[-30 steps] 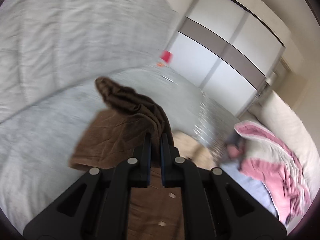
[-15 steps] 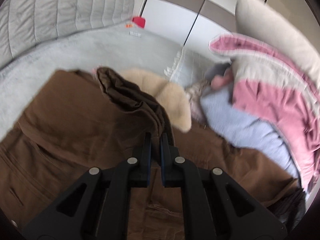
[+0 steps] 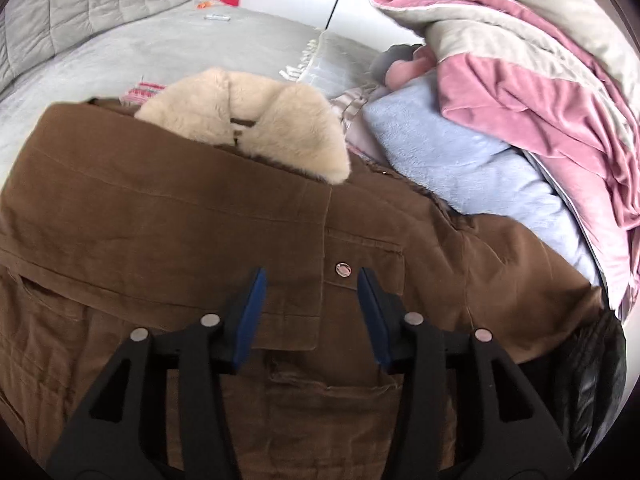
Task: Fold large clothes
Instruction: 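Lift the sleeve with the left tool and fold it across the coat body, then grasp the other sleeve cuff with the right tool and lift it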
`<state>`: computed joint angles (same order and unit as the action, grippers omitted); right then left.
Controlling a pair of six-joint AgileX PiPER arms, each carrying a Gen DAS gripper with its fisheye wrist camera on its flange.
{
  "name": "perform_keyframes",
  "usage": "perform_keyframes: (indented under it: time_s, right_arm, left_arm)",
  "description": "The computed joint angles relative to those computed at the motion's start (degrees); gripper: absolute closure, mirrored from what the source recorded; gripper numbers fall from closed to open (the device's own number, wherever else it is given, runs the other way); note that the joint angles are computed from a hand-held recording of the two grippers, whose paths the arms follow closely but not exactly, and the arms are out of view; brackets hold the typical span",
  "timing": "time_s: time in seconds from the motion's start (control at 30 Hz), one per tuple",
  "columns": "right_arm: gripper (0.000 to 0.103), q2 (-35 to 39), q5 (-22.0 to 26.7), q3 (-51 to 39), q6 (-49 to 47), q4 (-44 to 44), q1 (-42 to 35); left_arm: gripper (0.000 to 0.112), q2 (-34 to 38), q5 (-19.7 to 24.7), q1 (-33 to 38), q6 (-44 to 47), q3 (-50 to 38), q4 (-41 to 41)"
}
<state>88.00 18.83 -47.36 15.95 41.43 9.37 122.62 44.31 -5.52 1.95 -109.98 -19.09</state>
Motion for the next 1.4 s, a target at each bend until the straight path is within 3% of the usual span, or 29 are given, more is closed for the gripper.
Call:
perform_keyframes:
  time_s: [0.2, 0.3, 0.43, 0.53, 0.63, 0.7, 0.8, 0.9, 1.0, 1.1, 1.17, 1.27, 1.4]
  right_arm:
    - [0.023, 0.6, 0.8, 0.0, -2.6, 2.6, -1.0]
    - [0.023, 0.3, 0.7, 0.0, -1.9, 2.0, -0.8]
    - [0.023, -1.7, -0.6, -0.7, 5.4, -7.2, 1.5]
    - [0.023, -3.9, -0.9, -1.6, 17.6, -22.2, 4.3]
    - [0.023, -6.3, 0.8, -2.0, 20.8, -28.7, 5.2]
    - [0.023, -9.1, 2.2, -1.8, 21.7, -32.0, 4.7]
    - [0.023, -13.6, 6.0, -2.8, 20.3, -35.1, 1.6]
    - [0.023, -17.2, 9.8, -5.8, 8.5, -25.8, -10.5]
    - [0.023, -11.6, 17.0, -15.2, 5.2, -21.1, -23.1]
    - [0.023, 1.2, 25.2, -31.1, 12.1, -28.4, -29.7]
    - [0.023, 9.1, 30.8, -41.5, 14.7, -31.1, -31.5]
    - [0.023, 19.6, 36.7, -54.8, 14.8, -31.1, -32.7]
    - [0.023, 33.1, 47.2, -72.6, 22.1, -41.9, -30.4]
  left_arm:
    - [0.062, -5.1, 3.4, 5.2, 3.6, 5.8, 1.3]
    - [0.059, -8.6, 5.8, 12.1, 7.3, 9.8, -4.0]
    - [0.038, -15.7, 4.5, 20.7, 9.1, 17.8, -4.6]
    - [0.028, -20.7, 2.9, 26.2, 15.0, 24.3, -7.4]
    - [0.023, -19.9, 7.7, 29.8, 20.2, 24.6, -7.3]
    - [0.023, -18.7, 8.4, 31.4, 23.0, 25.5, -7.8]
    - [0.023, -17.1, 9.0, 32.9, 22.3, 24.9, -4.6]
    - [0.023, -17.1, 10.5, 35.5, 25.9, 23.5, -7.6]
    - [0.023, -17.7, 8.7, 36.0, 26.0, 23.1, -6.7]
    - [0.023, -15.8, 10.4, 36.2, 25.4, 20.6, -6.5]
    - [0.023, -14.5, 11.9, 35.8, 24.3, 19.2, -5.2]
    - [0.023, -14.2, 10.7, 35.4, 24.4, 19.4, -4.6]
    - [0.023, -12.7, 11.6, 34.6, 22.5, 18.1, -3.3]
